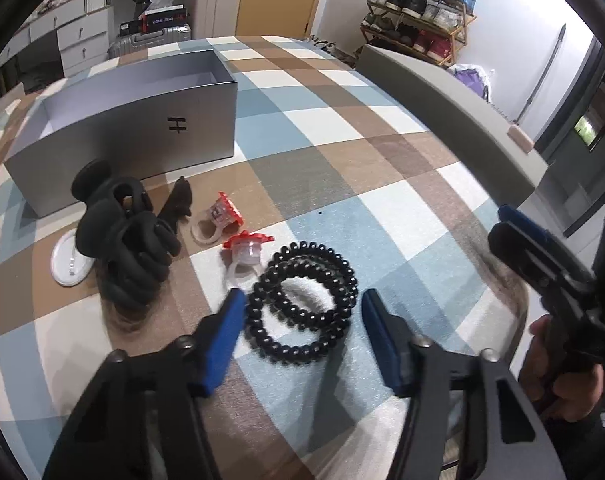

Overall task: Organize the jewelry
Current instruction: 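Grasp a black spiral hair tie with the left tool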

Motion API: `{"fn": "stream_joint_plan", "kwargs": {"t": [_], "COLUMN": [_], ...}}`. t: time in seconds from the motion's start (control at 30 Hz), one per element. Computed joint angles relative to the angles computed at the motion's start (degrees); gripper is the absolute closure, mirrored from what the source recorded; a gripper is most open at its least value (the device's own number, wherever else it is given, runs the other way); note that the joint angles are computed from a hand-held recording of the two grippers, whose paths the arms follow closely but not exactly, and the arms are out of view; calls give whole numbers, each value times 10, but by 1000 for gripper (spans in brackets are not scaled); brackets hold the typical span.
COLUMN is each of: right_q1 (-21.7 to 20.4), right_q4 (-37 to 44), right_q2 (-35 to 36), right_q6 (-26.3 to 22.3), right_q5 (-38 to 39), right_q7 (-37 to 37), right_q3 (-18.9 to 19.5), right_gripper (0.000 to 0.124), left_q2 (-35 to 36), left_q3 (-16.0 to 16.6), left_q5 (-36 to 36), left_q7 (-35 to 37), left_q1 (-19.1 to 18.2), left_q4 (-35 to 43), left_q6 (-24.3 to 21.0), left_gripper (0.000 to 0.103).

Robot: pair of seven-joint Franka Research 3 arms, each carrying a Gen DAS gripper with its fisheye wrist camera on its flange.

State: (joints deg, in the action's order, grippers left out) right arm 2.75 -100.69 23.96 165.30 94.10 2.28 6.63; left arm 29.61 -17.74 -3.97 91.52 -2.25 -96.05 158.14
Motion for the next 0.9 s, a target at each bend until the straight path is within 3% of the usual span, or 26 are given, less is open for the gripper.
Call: {"fn": "stream_joint_plan", "kwargs": {"t": [0.27,0.43,0.73,0.9], "right_q1": [1,3,3,4], "right_q4": [-2,-3,-10,-8], "right_q2": [-3,-6,-8,-3], "right_q6": [1,-1,-19,-40], "right_q5": [6,4,-36,-85], "right_q7": [-9,-5,28,71], "right_q3": [0,-1,4,10], "right_gripper": [21,21,21,21], "left_q2": [-16,-30,-73,-100], "left_q3": [24,-3,1,31], "left_q5": [34,1,-25,4], "left_q7": [-32,-12,-15,-59], "left_q1": [-20,6,20,8], "left_q4": [-18,-29,-81,-117], "left_q6": [4,-2,55,94], "left_gripper": [60,60,60,60]}}
